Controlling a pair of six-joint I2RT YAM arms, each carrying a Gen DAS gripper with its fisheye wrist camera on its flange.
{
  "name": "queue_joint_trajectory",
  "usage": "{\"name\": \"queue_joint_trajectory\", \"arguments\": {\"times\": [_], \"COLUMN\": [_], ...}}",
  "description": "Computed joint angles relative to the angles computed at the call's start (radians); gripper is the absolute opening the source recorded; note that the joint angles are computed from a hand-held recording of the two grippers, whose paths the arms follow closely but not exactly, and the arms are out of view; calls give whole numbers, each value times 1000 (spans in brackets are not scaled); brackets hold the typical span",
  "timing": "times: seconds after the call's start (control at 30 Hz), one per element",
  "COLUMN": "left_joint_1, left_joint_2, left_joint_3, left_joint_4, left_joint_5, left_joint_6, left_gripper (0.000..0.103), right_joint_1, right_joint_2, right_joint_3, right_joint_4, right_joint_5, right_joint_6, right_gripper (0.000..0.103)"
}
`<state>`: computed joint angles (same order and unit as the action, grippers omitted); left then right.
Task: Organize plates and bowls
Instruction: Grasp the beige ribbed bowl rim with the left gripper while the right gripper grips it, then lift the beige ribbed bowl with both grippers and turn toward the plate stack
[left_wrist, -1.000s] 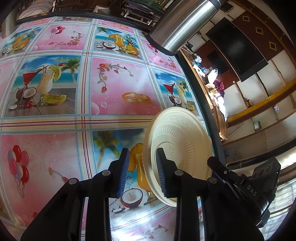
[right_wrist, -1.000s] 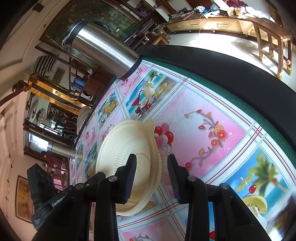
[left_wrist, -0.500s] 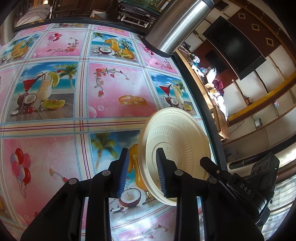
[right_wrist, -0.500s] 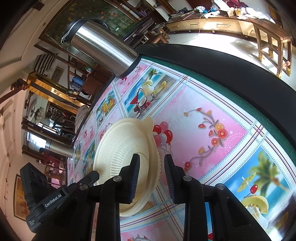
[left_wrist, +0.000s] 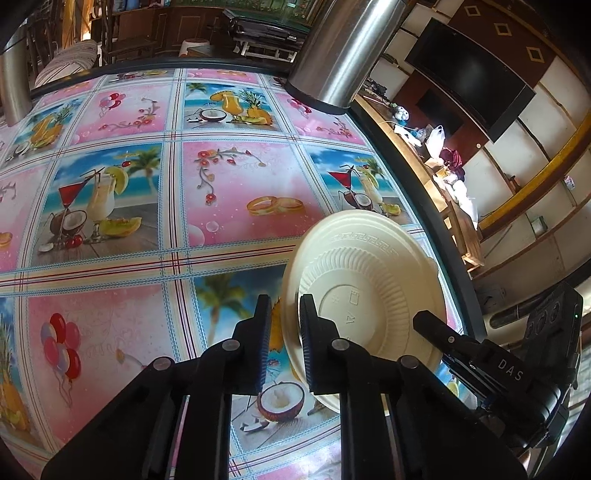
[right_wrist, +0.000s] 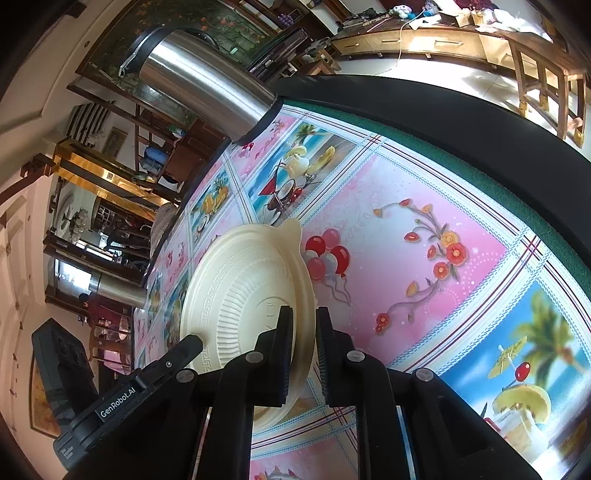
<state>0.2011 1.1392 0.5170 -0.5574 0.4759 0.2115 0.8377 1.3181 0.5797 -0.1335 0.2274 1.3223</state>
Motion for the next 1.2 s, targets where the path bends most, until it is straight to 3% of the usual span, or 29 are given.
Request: {"name": "queue_joint_trajectory", "arguments": {"times": [1.2], "left_joint_1": [-68], "left_joint_2": [-134], "left_joint_3": [-60], "left_joint_4": [25], "left_joint_5": [-106], "left_joint_6": [-33], "left_gripper": [9], "right_joint_1": [34], "right_joint_2": [26], "right_joint_3": [-3], "right_joint_4": [19], "right_joint_5": [65], "right_joint_6": [39], "right_gripper": [13]}}
